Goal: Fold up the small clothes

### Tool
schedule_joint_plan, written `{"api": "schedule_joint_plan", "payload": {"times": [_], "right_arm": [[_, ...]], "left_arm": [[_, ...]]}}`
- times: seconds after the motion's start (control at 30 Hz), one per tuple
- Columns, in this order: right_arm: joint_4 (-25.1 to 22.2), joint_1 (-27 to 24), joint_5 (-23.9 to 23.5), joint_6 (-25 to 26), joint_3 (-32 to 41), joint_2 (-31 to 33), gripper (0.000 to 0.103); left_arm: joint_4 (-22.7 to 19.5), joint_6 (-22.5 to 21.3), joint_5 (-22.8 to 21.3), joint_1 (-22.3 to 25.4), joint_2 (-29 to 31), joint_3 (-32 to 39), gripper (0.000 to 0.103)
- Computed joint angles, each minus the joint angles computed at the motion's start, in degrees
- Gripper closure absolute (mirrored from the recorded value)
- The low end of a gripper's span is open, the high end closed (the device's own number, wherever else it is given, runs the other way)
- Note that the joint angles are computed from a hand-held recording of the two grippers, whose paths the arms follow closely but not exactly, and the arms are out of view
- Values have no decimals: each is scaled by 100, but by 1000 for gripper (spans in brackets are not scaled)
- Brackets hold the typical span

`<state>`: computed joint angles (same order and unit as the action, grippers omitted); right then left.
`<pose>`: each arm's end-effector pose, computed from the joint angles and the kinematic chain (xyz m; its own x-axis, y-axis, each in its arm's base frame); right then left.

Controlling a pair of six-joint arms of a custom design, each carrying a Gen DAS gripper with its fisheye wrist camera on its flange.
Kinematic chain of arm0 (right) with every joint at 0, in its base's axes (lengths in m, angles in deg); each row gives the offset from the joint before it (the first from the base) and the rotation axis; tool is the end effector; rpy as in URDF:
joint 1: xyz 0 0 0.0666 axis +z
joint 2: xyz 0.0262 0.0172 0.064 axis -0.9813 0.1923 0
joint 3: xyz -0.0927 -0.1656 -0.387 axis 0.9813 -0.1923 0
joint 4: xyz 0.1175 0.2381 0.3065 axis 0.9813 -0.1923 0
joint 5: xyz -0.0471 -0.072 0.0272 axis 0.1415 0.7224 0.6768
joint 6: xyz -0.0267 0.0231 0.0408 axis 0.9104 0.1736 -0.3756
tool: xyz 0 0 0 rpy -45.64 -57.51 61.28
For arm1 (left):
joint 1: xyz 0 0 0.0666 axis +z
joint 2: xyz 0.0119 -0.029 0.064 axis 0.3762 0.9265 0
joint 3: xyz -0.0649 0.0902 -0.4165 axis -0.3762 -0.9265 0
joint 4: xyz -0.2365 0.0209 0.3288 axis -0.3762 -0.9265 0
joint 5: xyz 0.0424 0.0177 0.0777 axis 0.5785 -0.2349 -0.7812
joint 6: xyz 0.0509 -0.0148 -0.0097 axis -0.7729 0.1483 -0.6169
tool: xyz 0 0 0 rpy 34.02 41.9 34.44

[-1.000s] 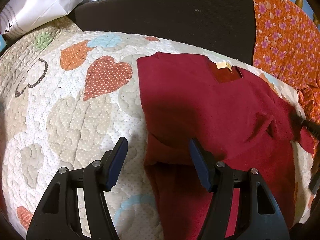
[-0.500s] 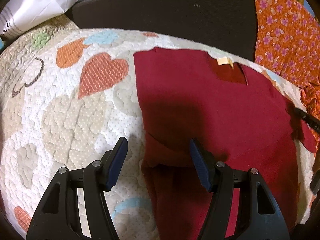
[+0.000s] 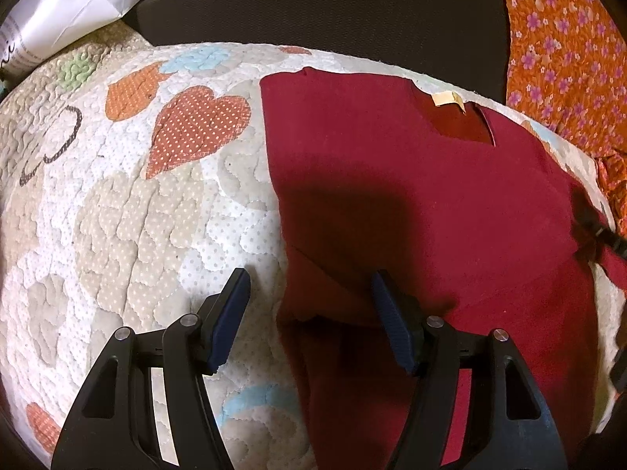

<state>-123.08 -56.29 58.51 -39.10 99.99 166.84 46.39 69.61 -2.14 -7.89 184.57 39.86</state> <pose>0.5085 0.2120 0.3410 -0.8650 0.0188 -0.5015 -0.0948 0.9752 0.2001 0.5046 -0.2840 0.3069 -0.8510 -0.0872 -0.5179 -0.0309 0.9927 -0.1164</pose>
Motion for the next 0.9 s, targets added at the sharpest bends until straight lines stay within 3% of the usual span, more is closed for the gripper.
{"api": "schedule_joint_plan", "payload": {"times": [0.13,0.27,0.4,0.57,0.77,0.9], "right_arm": [[-111,108,258,255,-10,3,69],[66,-52,-83,-60,-320,-432,69],[219,-385,-140,-532,-974,-1043,65],[115,-1153,-265,-1153,-1728,-1546,65],[798,-2036,-842,-2139,-2431,-1948,63],[1198,-2384,-905,-2891,-2777,-2037,61]], "left_arm": [[78,16,68,26,-79,-106,38],[94,98,39,42,-145,-147,38],[143,140,-14,-2,-233,-135,38],[166,99,51,-81,-257,-93,38],[94,57,17,-152,-158,22,38],[126,141,77,-112,-150,42,38]]}}
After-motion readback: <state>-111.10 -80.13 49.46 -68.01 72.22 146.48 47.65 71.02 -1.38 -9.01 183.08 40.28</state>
